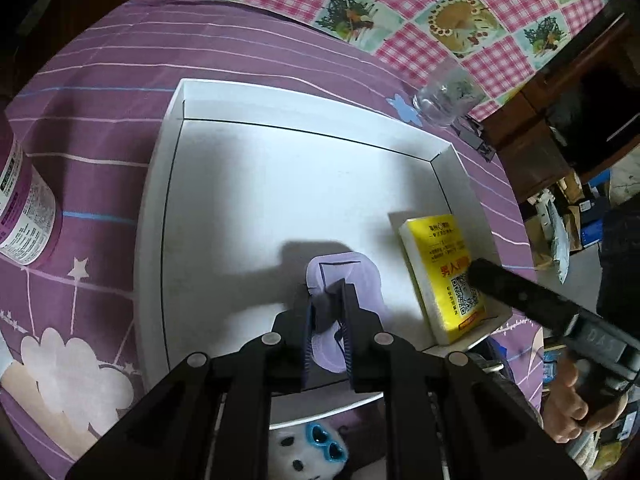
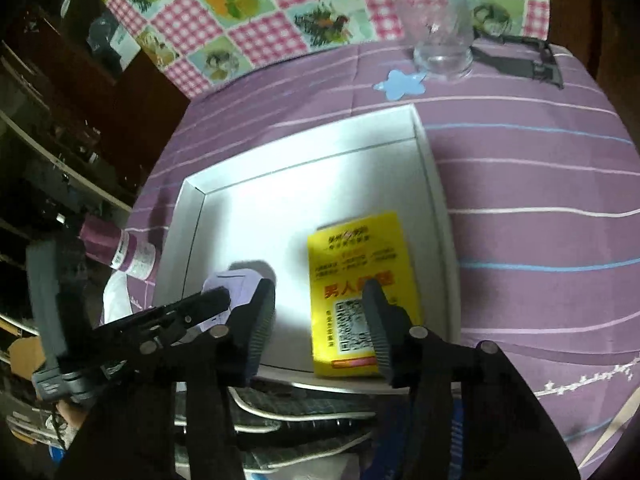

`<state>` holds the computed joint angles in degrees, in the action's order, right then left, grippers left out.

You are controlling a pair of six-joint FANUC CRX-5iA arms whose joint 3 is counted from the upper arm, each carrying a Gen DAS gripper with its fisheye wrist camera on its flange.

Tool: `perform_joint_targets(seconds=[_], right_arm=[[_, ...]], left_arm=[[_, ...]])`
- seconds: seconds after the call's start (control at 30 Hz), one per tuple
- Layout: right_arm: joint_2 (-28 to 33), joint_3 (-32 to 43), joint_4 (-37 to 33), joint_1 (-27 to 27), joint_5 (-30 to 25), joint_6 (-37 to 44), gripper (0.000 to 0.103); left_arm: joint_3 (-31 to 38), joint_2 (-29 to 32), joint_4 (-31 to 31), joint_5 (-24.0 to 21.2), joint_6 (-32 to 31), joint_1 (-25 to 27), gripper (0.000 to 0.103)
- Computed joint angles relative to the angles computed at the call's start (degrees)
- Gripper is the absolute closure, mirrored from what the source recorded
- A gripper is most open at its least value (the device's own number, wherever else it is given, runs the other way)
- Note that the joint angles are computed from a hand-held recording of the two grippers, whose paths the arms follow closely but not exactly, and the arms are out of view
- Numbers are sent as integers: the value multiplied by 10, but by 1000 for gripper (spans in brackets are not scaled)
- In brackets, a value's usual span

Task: Organize soft objects
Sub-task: 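Carry the pouch and tissue pack over the white box with both grippers, then open the left gripper to drop the pouch in the box while the right releases the tissue pack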

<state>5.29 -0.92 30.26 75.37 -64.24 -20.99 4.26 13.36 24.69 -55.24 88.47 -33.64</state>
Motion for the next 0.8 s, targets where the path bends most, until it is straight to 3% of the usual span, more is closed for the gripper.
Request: perform_joint_targets(seconds=[0.1, 0.3, 0.4, 0.57, 0.63, 0.7, 0.8], right_arm=[[11, 18, -31, -6, -19, 15, 56], [47, 69, -52, -6, -131, 17, 60], [47, 70, -61, -9, -139, 21, 64], [36, 64, -66, -8, -126, 16, 63], [31, 59, -64, -7, -116, 11, 63], [31, 61, -61, -5, -119, 13, 63], [36, 70, -63, -4, -127, 20, 63]], left_arm=[[5, 1, -15, 2, 12, -5, 91], [-8, -6, -14, 29, 14, -7, 89], [-49, -19, 47, 70, -19, -2, 89], [-130, -38, 224, 124, -146, -5, 89], [-115, -33, 190, 124, -124, -13, 89], [-62, -12, 91, 87, -38, -17, 89], [-46, -2, 80, 67, -12, -14, 88]])
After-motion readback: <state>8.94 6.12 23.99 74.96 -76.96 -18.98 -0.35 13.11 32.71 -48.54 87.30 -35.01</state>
